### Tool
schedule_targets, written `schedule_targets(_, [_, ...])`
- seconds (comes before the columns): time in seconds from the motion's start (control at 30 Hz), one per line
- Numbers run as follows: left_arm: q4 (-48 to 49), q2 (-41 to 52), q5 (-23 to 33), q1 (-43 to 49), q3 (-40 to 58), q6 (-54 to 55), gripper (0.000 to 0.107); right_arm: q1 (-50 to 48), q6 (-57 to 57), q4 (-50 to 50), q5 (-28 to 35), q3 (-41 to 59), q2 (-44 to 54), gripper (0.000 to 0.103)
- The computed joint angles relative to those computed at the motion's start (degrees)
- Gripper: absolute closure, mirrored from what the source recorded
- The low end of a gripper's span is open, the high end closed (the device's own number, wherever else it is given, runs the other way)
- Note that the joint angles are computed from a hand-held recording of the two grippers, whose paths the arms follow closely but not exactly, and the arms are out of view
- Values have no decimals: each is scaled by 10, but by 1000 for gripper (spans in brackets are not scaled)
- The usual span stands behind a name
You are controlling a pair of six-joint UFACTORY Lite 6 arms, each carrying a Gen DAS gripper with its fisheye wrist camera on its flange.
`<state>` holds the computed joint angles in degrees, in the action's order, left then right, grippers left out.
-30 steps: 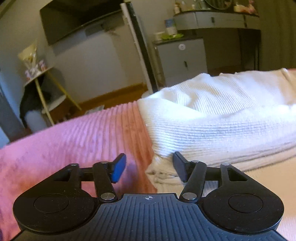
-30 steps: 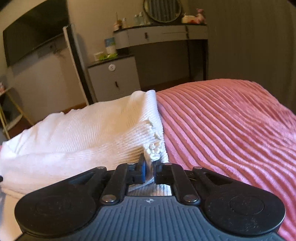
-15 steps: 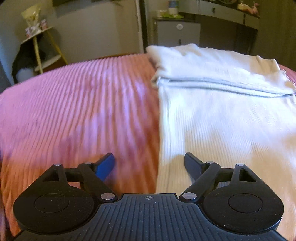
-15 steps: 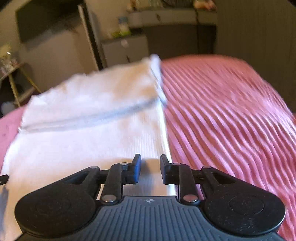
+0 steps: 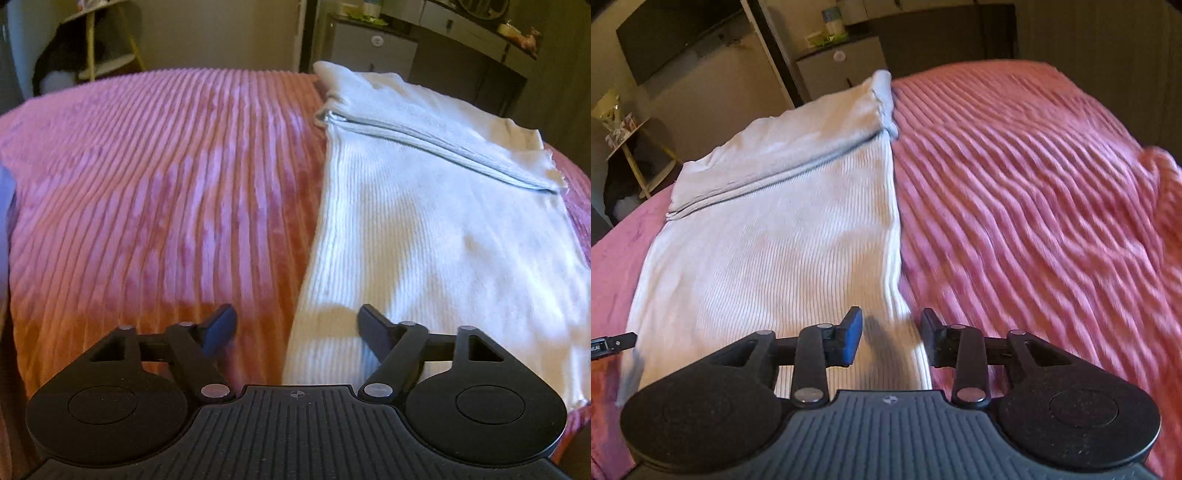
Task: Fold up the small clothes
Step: 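Open the right gripper and withdraw from the folded sweater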
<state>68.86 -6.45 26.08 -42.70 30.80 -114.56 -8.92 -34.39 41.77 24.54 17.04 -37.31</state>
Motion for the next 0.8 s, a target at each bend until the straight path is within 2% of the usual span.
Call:
schedule_targets(0.13, [-28, 6, 14, -20, 3, 14, 37, -35, -20, -16, 54, -16, -35, 59])
schedule_targets(0.3, [-46, 24, 34, -40, 19, 35, 39, -38, -20, -31, 85, -20, -45, 59])
schedule_targets(0.4, [-58, 21, 36, -45, 18, 44, 39, -29, -16, -41, 72, -11, -23, 65])
schedule_targets(0.57, [-59, 16, 27, -38, 14, 44, 39, -18, -3, -52, 56, -12, -23, 90])
schedule_targets(0.8, [-98, -4, 12, -29, 6, 83, 47, -27, -26, -39, 73, -1, -4, 90])
